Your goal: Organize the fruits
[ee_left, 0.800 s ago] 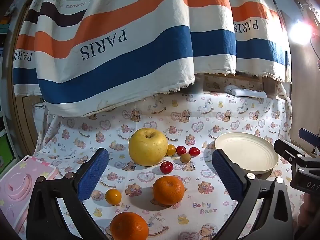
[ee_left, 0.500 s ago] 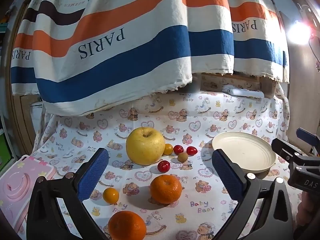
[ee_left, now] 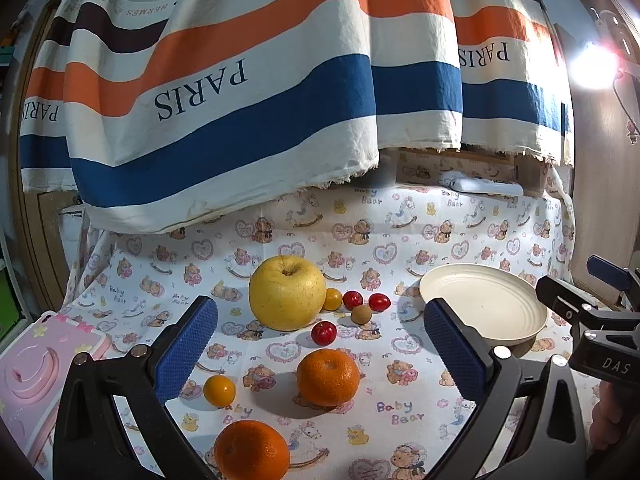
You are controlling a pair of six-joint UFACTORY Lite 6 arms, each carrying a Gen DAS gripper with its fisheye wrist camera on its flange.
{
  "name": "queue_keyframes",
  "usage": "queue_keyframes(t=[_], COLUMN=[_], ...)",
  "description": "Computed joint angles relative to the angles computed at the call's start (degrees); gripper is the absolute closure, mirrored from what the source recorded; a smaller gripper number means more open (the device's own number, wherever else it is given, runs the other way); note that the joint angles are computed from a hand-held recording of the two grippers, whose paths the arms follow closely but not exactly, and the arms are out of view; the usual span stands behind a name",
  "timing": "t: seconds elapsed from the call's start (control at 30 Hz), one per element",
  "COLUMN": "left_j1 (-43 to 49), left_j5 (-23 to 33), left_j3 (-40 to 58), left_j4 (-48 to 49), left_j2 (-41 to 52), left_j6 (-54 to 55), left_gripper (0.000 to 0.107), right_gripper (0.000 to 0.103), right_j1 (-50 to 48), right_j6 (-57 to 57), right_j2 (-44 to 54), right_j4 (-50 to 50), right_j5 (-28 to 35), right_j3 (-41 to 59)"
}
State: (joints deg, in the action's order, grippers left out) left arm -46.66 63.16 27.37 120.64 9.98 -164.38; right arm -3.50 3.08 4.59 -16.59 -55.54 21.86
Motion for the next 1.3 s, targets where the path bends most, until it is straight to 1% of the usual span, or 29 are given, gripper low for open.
queue_keyframes(t=[0.1, 0.3, 0.43, 1.0, 1.3], left_j1=[0.0, -0.3, -0.7, 0.3, 0.3], left_j5=[0.1, 0.2, 0.2, -0.2, 0.0], left_j3=[-0.3, -0.1, 0.7, 0.9, 0.7], left_j4=[0.8, 0.7, -0.5, 1.0, 1.1], left_j2=[-0.1, 0.3, 1.0, 1.3, 1.4], left_j6=[-0.3, -0.5, 0.5, 0.1, -0.1], left_gripper=[0.004, 0.004, 0.004, 0.004, 0.004], right_gripper=[0.001, 0.001, 0.001, 0.001, 0.001], right_j1=[0.0, -1.4, -1.0, -0.2, -0.9], right_j6=[0.1, 1.8, 1.6, 0.9, 1.4], right_j2=[-0.1, 0.8, 0.0, 0.2, 0.3], right_j4=[0.0, -3.4, -3.2, -1.6, -3.0], right_j5=[-0.1, -1.4, -1.1, -0.7, 0.4], right_j3=[-0.1, 0.2, -0.3, -0.2, 0.3])
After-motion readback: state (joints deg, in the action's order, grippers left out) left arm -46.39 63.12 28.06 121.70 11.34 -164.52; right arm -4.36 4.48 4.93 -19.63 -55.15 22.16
